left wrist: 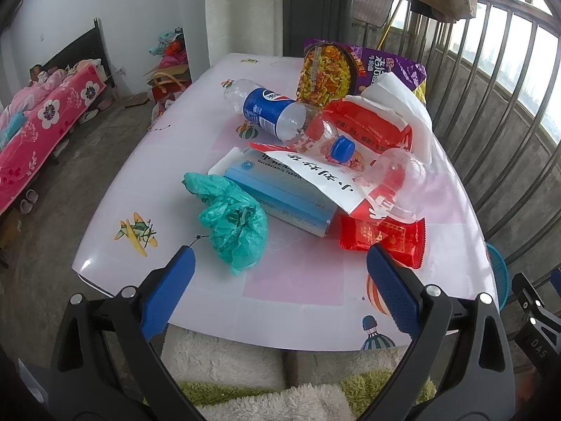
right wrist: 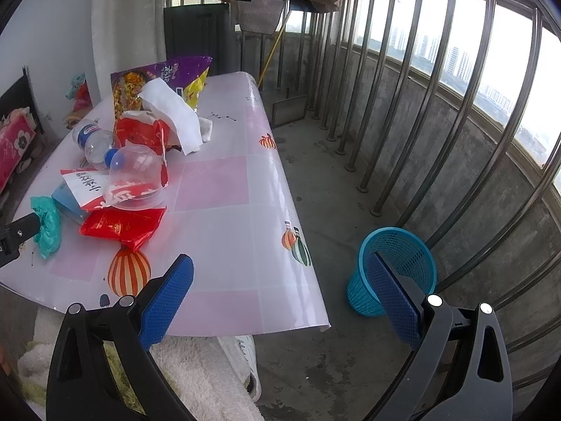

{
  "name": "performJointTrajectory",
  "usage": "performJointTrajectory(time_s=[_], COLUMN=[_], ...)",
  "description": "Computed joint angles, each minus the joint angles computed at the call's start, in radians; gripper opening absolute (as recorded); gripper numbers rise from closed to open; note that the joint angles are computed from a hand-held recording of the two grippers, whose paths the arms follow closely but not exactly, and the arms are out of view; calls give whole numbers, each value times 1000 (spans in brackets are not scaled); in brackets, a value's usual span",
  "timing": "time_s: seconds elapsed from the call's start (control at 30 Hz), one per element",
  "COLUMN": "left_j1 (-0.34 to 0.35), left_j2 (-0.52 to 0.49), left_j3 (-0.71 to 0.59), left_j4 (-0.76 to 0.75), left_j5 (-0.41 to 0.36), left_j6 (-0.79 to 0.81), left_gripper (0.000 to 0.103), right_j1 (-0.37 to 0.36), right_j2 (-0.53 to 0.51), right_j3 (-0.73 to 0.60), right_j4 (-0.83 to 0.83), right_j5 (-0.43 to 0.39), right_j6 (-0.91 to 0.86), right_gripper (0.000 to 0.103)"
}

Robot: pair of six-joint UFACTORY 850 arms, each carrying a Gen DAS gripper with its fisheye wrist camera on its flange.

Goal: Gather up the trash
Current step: 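Move both tools toward the trash pile on the table, then grasp the green plastic bag with left tool while right tool grasps the clear cup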

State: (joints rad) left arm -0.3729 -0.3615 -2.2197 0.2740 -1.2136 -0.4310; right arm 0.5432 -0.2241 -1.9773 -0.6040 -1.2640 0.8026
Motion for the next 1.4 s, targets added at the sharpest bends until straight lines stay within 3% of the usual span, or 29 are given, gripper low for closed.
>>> performJointTrajectory(time_s=[0.83, 1.07, 1.27, 1.33, 1.4], left_j1=[16, 66, 140, 176, 236], left_j2=[-3, -16, 1, 7, 29], left_j3=[22, 22, 59, 75, 121], left_j4=[-21, -79, -184, -259, -425], left_j5=[-5, 8, 75, 102, 156], left_j6=[26, 97, 214, 267, 360], left_gripper=[94, 94, 94, 94, 94], right_j1=[-4, -13, -4, -6, -7], right_j2=[-38, -101, -151, -158, -198], right_j3=[-38, -115, -171, -176, -231], right_j4=[-3, 15, -12, 7, 32], right_j5=[-14, 8, 120, 175, 190], right_j6=[21, 32, 54, 47, 24], right_gripper=[97, 97, 97, 97, 97])
